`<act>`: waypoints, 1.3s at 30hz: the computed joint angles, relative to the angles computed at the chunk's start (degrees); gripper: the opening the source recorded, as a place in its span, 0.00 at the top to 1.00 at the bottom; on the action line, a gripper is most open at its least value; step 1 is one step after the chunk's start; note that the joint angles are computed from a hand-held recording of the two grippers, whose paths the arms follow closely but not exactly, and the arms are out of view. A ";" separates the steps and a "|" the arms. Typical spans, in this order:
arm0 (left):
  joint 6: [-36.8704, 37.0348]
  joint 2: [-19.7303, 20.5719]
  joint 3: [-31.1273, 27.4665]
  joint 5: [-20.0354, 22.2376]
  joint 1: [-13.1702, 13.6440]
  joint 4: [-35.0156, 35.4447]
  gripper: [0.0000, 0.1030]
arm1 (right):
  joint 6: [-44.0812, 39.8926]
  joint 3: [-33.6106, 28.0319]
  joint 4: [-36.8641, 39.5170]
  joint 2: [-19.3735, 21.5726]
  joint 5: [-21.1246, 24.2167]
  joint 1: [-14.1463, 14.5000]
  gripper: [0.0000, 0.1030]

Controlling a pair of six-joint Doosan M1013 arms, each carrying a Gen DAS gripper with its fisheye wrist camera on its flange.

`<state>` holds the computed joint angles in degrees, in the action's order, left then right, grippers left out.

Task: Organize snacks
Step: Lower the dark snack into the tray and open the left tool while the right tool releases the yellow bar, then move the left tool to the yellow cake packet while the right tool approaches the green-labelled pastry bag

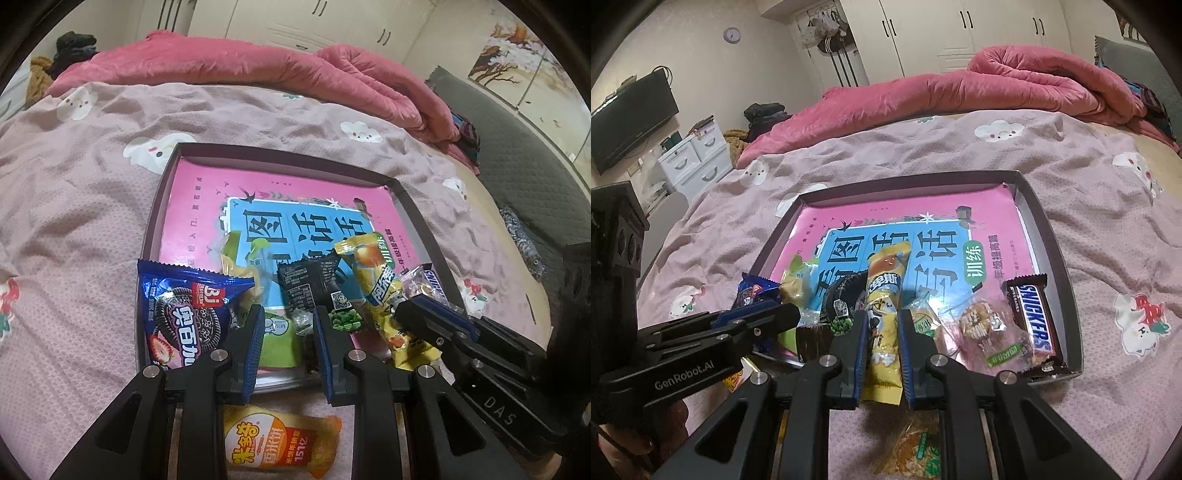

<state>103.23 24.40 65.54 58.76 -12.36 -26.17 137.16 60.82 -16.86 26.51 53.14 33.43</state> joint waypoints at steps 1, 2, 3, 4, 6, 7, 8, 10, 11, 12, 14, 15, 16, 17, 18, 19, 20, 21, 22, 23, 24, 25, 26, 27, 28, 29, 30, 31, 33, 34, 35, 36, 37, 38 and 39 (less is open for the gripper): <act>0.04 -0.02 -0.03 0.07 0.03 -0.19 0.73 | 0.03 -0.13 -0.28 0.13 0.35 0.02 0.83; 0.07 -0.04 -0.06 0.15 0.04 -0.28 0.73 | 0.01 -0.25 -0.33 0.26 0.49 0.00 0.83; 0.16 -0.12 -0.04 0.18 0.04 -0.31 0.73 | 0.04 -0.44 -0.42 0.44 0.73 -0.02 0.84; 0.26 -0.22 0.03 0.15 0.04 -0.30 0.73 | 0.02 -0.66 -0.66 0.64 0.94 -0.03 0.84; 0.40 -0.37 0.14 0.12 0.08 -0.42 0.73 | -0.33 -1.18 -1.14 1.10 1.35 -0.03 0.84; 0.42 -0.46 0.21 0.08 0.07 -0.44 0.73 | -0.66 -1.54 -1.43 1.39 1.69 -0.03 0.83; 0.46 -0.50 0.22 0.06 0.08 -0.45 0.73 | -0.76 -1.89 -1.87 1.66 2.11 0.01 0.83; 0.57 -0.62 0.30 -0.03 0.10 -0.54 0.73 | -0.78 -2.26 -2.59 1.94 2.25 0.06 0.83; 0.61 -0.69 0.36 -0.08 0.11 -0.56 0.73 | -0.81 -2.47 -2.87 2.05 2.41 0.08 0.84; 0.61 -0.69 0.32 -0.02 0.09 -0.51 0.73 | -0.77 -2.67 -3.24 2.13 2.54 0.14 0.83; 0.69 -0.81 0.43 -0.08 0.14 -0.60 0.73 | -0.74 -2.65 -3.76 2.02 2.19 0.23 0.83; 0.62 -0.84 0.43 -0.08 0.16 -0.54 0.73 | -0.77 -2.45 -3.83 1.85 1.76 0.25 0.83; 0.53 -0.86 0.41 -0.06 0.17 -0.51 0.73 | -0.78 -2.27 -3.88 1.69 1.49 0.26 0.83; 0.48 -0.90 0.43 -0.06 0.18 -0.50 0.73 | -0.66 -2.16 -3.80 1.56 1.44 0.22 0.82; 0.42 -0.92 0.39 0.01 0.17 -0.49 0.72 | -0.50 -2.05 -3.66 1.44 1.24 0.18 0.82; 0.46 -0.92 0.39 0.01 0.19 -0.54 0.71 | -0.20 -1.85 -3.57 1.28 1.02 0.13 0.81; 0.45 -1.00 0.47 -0.04 0.21 -0.56 0.69 | 0.30 -1.64 -3.64 1.09 0.90 0.09 0.80; 0.42 -1.06 0.50 -0.07 0.22 -0.53 0.68 | 0.54 -1.52 -3.60 0.97 0.77 0.06 0.79; 0.47 -1.15 0.58 -0.09 0.25 -0.61 0.66 | 0.75 -1.27 -3.32 0.76 0.46 -0.02 0.76; 0.50 -1.19 0.59 -0.08 0.27 -0.69 0.66 | 0.97 -1.07 -3.32 0.56 0.24 -0.06 0.74; 0.48 -1.23 0.59 -0.11 0.28 -0.65 0.66 | 1.16 -1.02 -3.50 0.47 0.25 0.00 0.73; 0.44 -1.23 0.53 -0.15 0.24 -0.55 0.66 | 1.28 -0.92 -3.60 0.33 0.18 0.00 0.72; 0.43 -1.26 0.52 -0.21 0.24 -0.46 0.65 | 1.37 -0.79 -3.65 0.19 0.01 0.01 0.72; 0.42 -1.31 0.54 -0.21 0.24 -0.42 0.65 | 1.51 -0.70 -3.67 0.09 -0.13 0.00 0.72; 0.45 -1.34 0.53 -0.15 0.26 -0.46 0.64 | 1.83 -0.57 -3.83 -0.06 -0.18 0.01 0.71; 0.46 -1.38 0.56 -0.15 0.28 -0.49 0.61 | 2.02 -0.39 -3.86 -0.23 -0.35 0.01 0.69; 0.49 -1.48 0.65 -0.24 0.29 -0.50 0.60 | 2.16 -0.24 -3.85 -0.37 -0.50 0.02 0.68; 0.54 -1.57 0.70 -0.31 0.30 -0.53 0.58 | 2.49 -0.01 -3.92 -0.59 -0.70 0.02 0.65; 0.50 -1.67 0.77 -0.42 0.32 -0.48 0.58 | 3.06 0.42 -4.06 -0.96 -1.15 0.01 0.63; 0.50 -1.72 0.79 -0.46 0.33 -0.43 0.58 | 3.29 0.54 -4.20 -1.13 -1.17 0.02 0.63; 0.53 -1.78 0.81 -0.51 0.33 -0.36 0.57 | 3.46 0.62 -4.42 -1.25 -1.19 0.07 0.63; 0.49 -1.86 0.85 -0.57 0.33 -0.15 0.55 | 3.66 0.71 -4.67 -1.35 -1.26 0.11 0.62; 0.42 -1.95 0.91 -0.68 0.33 0.02 0.49 | 3.99 0.88 -4.95 -1.54 -1.40 0.14 0.61; 0.44 -2.05 0.98 -0.76 0.38 -0.05 0.45 | 4.24 1.09 -5.02 -1.72 -1.60 0.14 0.58; 0.51 -2.14 1.04 -0.78 0.48 -0.31 0.44 | 4.45 1.31 -5.00 -1.92 -1.81 0.12 0.56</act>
